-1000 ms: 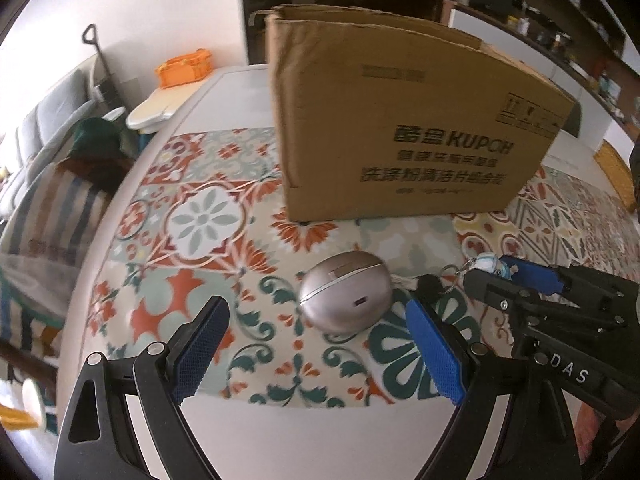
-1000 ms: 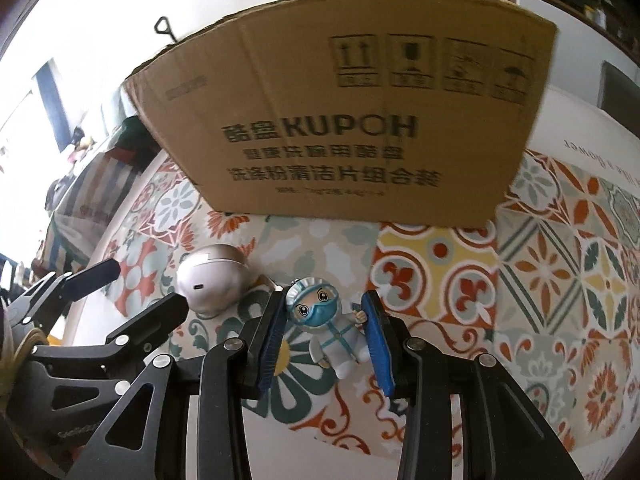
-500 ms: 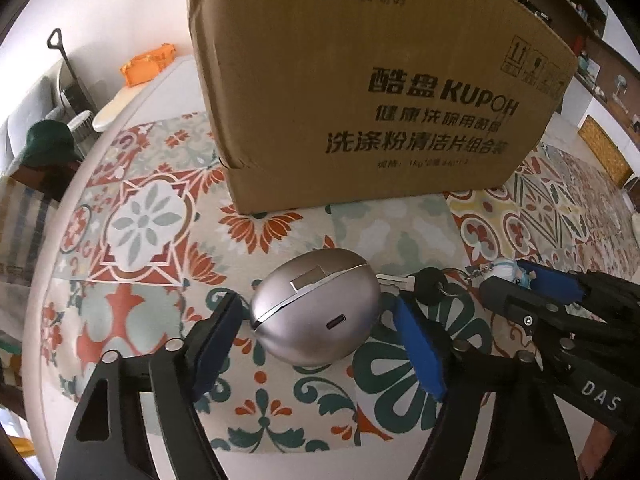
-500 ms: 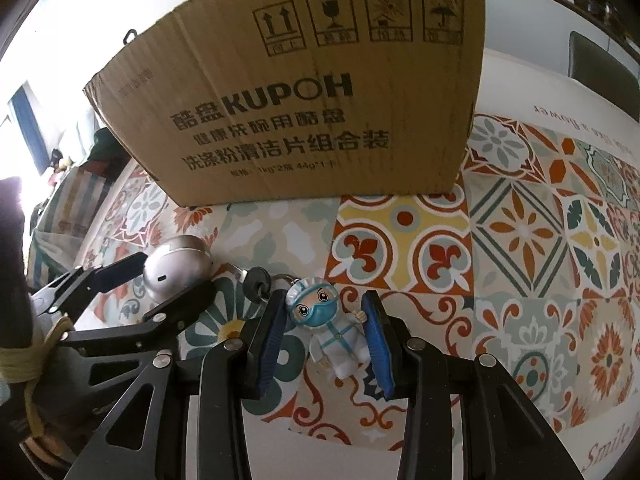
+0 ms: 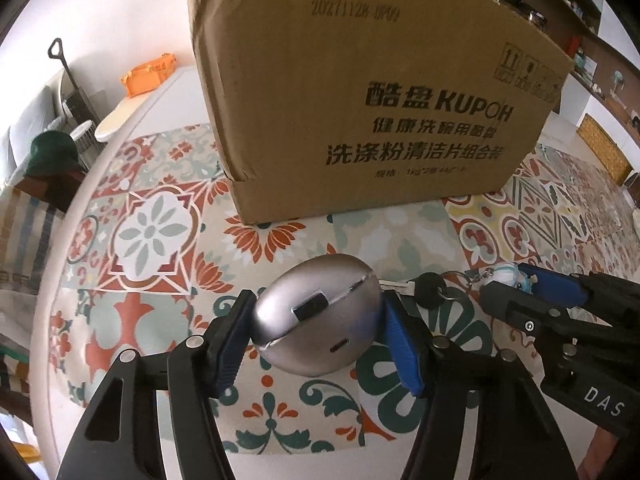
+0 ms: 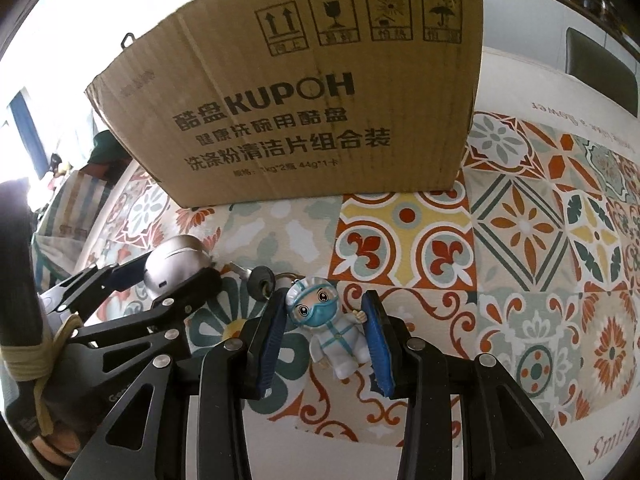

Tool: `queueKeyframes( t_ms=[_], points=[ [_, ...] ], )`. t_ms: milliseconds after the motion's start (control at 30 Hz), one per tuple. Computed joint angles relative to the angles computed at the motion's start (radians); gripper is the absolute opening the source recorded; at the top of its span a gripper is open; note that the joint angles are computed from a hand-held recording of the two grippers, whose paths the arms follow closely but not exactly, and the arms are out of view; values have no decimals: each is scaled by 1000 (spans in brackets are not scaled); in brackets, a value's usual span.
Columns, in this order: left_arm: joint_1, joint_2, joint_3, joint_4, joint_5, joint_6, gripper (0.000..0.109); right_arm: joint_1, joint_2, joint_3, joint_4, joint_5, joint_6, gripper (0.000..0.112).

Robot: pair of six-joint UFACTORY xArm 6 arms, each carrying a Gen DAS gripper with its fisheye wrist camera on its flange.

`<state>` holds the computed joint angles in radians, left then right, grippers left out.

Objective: Organize rigid objects
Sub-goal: 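Grasp the silver egg speaker with the left gripper while the right holds the figurine, then carry the speaker with the left gripper while the right carries the figurine over the box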

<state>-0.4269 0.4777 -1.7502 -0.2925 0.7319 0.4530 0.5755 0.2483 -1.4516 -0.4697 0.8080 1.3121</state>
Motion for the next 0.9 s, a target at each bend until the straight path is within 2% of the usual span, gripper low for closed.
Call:
queueKeyframes(
  t_ms=[233, 400, 900],
  points=[
    [12, -67, 40, -35, -11, 24, 62, 16, -27, -5, -19, 16, 19, 39],
    [24, -80, 6, -48, 17, 18, 62, 28, -48, -23, -41, 34, 30, 39],
    [43, -151, -46, -111, 51, 36, 62, 84, -77, -153, -148, 163, 52, 39]
  ],
)
